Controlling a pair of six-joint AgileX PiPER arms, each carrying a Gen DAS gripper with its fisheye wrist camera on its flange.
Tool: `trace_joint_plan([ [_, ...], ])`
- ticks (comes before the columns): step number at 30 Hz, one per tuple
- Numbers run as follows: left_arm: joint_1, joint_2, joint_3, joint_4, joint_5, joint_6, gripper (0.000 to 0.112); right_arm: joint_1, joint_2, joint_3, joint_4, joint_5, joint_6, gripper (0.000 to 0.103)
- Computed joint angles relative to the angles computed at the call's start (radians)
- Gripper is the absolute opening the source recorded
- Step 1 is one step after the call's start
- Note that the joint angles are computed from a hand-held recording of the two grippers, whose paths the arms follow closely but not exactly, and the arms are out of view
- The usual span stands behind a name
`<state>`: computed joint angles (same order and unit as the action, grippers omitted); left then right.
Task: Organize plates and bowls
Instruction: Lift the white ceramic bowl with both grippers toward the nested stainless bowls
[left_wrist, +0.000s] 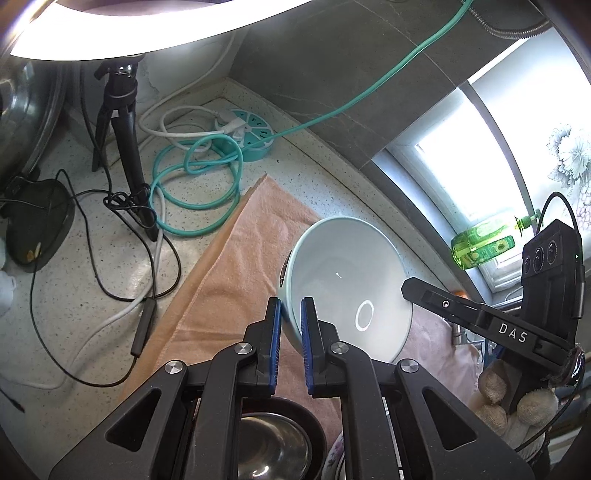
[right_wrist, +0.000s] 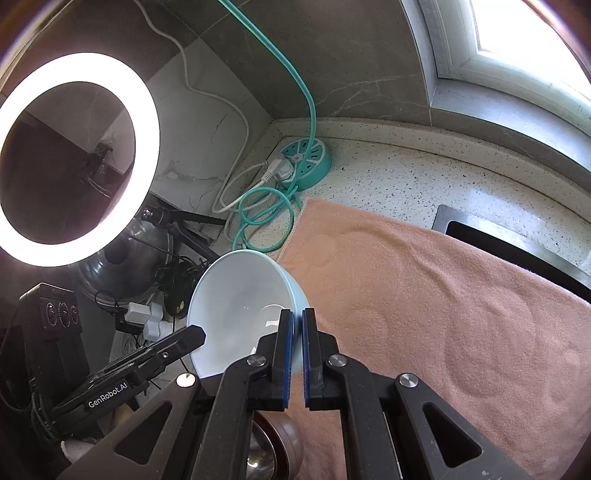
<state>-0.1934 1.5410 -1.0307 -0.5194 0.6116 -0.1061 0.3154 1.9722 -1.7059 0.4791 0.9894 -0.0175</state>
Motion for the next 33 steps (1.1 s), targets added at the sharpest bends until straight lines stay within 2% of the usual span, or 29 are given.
trace_joint_plan([
  [20,0.053,-0.178,0.177,-0.071,0.063,0.156,0.009,0.095,-0.238,0.361,0.032,-0.197,0.086,0.005],
  [33,0.08,-0.241,0.259,-0.109,0.099,0.209,0.009,0.144,-0.303,0.477,0.043,-0.251,0.124,0.005],
])
